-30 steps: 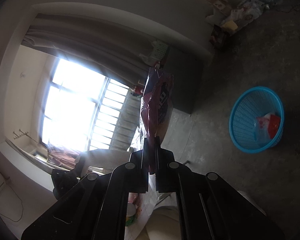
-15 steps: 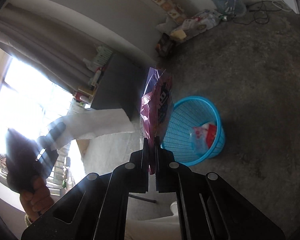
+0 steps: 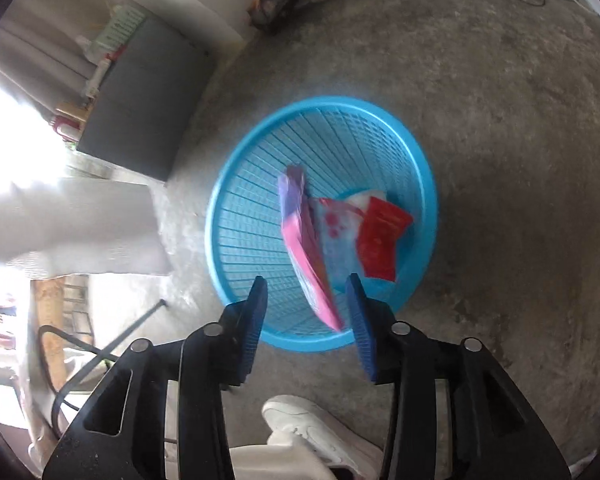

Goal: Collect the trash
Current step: 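Open both grippers over the blue wastebasket, dropping tissue and pink bag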

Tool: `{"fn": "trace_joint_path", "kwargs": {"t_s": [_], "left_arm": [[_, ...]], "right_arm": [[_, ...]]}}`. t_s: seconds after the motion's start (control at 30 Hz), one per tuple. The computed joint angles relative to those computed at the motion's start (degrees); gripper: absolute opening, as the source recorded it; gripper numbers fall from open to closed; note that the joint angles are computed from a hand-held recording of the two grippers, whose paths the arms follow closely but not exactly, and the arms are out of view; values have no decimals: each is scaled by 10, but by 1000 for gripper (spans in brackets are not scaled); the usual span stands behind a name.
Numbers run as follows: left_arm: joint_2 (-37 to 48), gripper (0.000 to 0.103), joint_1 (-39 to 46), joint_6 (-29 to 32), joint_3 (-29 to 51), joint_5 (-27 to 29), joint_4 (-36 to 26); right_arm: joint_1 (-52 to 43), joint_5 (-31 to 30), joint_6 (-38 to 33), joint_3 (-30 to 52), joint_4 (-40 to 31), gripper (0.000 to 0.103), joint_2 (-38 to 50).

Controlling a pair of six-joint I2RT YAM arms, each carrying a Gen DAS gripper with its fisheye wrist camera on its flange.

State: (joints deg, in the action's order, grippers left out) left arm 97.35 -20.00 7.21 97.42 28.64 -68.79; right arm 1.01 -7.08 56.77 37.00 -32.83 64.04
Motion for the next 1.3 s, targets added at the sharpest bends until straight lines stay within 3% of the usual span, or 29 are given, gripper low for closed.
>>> {"fn": "trace_joint_path", "kwargs": {"t_s": [0.03, 0.13, 0.33, 0.37, 0.47, 0.5, 0.6, 0.7, 0.93, 1.07, 1.3], "left_arm": [[3, 1, -1, -3, -4, -3, 5], [11, 1, -6, -5, -13, -17, 16], [30, 1, -56, -29, -36, -76, 59], [35, 5, -67, -35, -39, -92, 69], [43, 45, -88, -54, -40, -143, 78], [37, 51, -91, -60, -45, -154, 83], [20, 64, -88, -65, -55, -167, 82], [-1, 65, -80, -56, -55, -170, 72], [-73, 66, -35, -44, -27, -117, 16], [-114, 67, -2, -12, 18, -71, -39], [-125, 71, 128, 115, 184, 23, -211]], "right_arm": [[-4, 0, 4, -10, 2, 41, -8], [-29, -4, 18, -42, -23, 54, -92], [-107, -22, 2, -45, -139, 55, -246], [-120, -28, -4, -44, -156, 55, -265], [-128, -26, -1, -33, -175, 56, -279], [-128, -27, 1, -31, -189, 56, -292], [-88, -3, 35, -20, -211, 56, -313], [-69, 3, 53, -24, -203, 56, -319], [19, 50, 100, 16, -195, 56, -314], [144, 161, 143, 89, -230, 65, -280], [320, 295, 200, 223, -303, 76, -199]]}}
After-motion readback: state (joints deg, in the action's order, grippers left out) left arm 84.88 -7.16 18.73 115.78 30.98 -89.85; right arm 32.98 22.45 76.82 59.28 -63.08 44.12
